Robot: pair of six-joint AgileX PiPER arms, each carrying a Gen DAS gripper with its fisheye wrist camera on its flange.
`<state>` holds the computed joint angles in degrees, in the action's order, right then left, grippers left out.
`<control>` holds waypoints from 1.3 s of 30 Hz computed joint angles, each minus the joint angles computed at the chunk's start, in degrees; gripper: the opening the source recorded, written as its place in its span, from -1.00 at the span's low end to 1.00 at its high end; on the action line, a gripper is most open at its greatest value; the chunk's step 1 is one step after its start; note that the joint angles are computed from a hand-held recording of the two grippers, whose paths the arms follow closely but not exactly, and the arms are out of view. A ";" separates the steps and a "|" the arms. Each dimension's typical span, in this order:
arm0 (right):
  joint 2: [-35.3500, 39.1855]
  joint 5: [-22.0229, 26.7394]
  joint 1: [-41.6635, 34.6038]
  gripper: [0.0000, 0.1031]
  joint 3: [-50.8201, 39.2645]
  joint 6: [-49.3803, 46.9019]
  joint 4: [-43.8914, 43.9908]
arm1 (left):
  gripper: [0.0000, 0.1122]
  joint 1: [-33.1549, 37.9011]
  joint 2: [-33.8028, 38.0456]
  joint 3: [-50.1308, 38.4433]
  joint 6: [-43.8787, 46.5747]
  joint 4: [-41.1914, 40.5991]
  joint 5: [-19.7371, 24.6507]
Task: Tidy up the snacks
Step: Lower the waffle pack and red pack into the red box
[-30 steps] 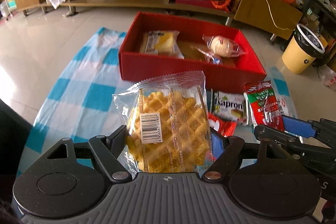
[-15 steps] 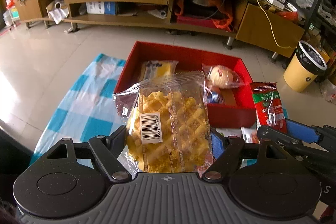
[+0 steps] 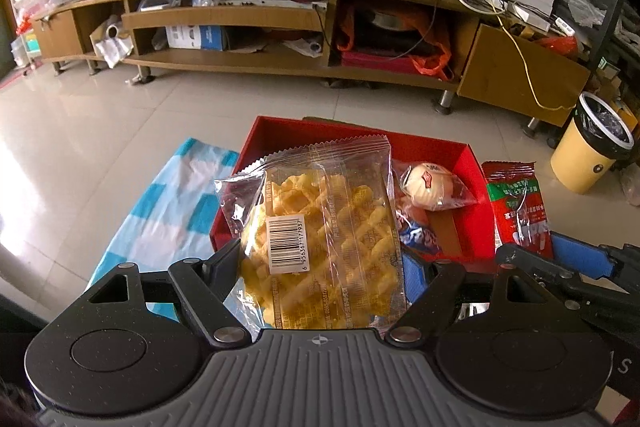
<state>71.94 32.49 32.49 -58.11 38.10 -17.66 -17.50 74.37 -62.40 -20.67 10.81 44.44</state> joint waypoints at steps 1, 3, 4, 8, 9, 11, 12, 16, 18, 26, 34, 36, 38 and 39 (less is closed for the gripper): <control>0.42 -0.18 -0.28 -0.17 -0.33 -0.25 0.13 | 0.47 0.03 0.53 -0.37 -0.12 0.17 -0.16; 1.45 -0.59 -1.31 -0.17 -1.21 -1.55 1.11 | 0.47 0.11 1.47 -1.04 -0.34 0.42 -0.41; 1.86 -0.80 -1.78 -0.17 -1.55 -2.21 1.62 | 0.47 0.23 1.97 -1.43 -0.35 0.45 -0.54; 3.76 -1.66 -3.01 -0.17 -2.82 -3.75 2.47 | 0.47 0.49 3.85 -2.82 -0.61 1.00 -1.07; 4.04 -1.92 -3.18 -0.17 -2.89 -3.81 2.44 | 0.47 0.51 4.23 -3.05 -0.67 1.15 -1.21; 4.98 -2.48 -3.82 -0.17 -3.38 -4.70 3.18 | 0.47 0.51 5.25 -3.84 -0.87 1.54 -1.36; 5.29 -2.59 -3.93 -0.17 -3.55 -4.77 3.21 | 0.47 0.51 5.52 -3.91 -0.96 1.72 -1.53; 7.18 -3.22 -5.11 -0.17 -4.71 -6.47 4.84 | 0.47 0.78 7.32 -5.25 -1.02 1.95 -1.79; 7.94 -3.43 -5.50 -0.17 -5.17 -7.00 5.31 | 0.47 0.97 7.92 -5.65 -0.98 1.94 -1.88; 10.63 -3.96 -6.56 -0.17 -6.93 -7.47 5.38 | 0.47 1.22 10.28 -7.28 -1.70 2.89 -2.29; 13.24 -4.18 -7.31 -0.17 -8.55 -8.04 5.53 | 0.47 1.71 13.04 -9.20 -1.51 3.13 -2.70; 13.77 -4.41 -7.56 -0.17 -8.73 -8.28 5.71 | 0.47 1.83 13.87 -9.65 -1.59 3.29 -2.84; 14.59 -4.25 -7.54 -0.17 -9.38 -8.15 5.48 | 0.47 2.00 14.79 -10.24 -1.65 3.30 -2.80; 15.04 -4.15 -7.65 -0.17 -9.77 -8.48 5.68 | 0.47 2.12 15.26 -10.52 -1.67 3.34 -2.84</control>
<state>86.98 28.34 24.83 -67.87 29.62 -11.98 -15.38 89.64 -72.92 -22.35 14.15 41.61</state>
